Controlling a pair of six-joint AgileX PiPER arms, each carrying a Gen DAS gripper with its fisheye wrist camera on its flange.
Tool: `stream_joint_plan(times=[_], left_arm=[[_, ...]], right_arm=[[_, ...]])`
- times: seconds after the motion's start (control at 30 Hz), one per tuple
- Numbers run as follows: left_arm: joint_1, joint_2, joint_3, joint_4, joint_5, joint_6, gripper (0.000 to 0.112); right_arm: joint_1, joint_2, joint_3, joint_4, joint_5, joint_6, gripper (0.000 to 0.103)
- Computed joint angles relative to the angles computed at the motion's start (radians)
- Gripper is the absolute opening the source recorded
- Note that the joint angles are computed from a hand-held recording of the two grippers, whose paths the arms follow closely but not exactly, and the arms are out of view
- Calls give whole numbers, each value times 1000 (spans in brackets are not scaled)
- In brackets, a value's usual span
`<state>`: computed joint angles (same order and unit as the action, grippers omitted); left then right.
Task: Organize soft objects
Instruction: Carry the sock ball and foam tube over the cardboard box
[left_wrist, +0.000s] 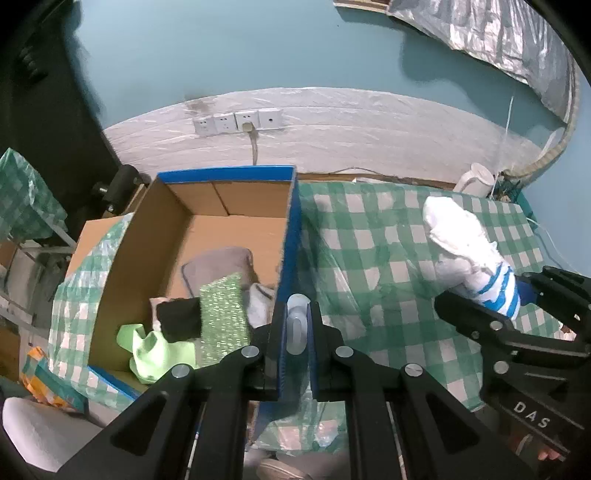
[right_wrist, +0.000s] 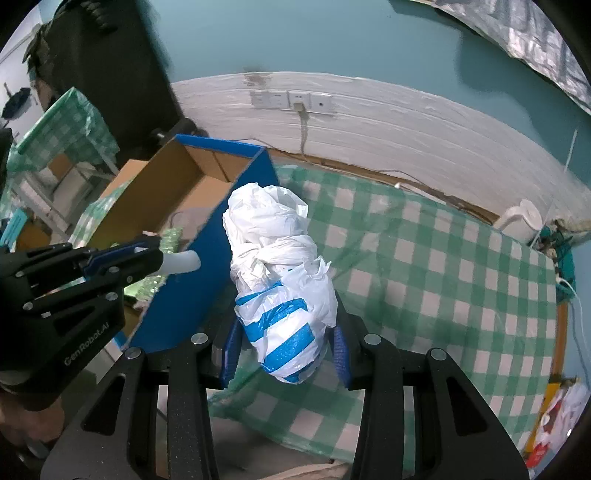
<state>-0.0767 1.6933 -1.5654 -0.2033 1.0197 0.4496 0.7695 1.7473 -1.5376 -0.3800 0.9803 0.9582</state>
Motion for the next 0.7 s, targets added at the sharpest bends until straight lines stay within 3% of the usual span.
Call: stream_joint_plan(times=[0.43,0.7], left_arm=[[124,25,-51,-57,8,77,10],[197,73,-99,-76,22,96,10]], right_arm=[[27,152,-226,42,57,-79,41],[44,290,-463,65,142,-153,41]])
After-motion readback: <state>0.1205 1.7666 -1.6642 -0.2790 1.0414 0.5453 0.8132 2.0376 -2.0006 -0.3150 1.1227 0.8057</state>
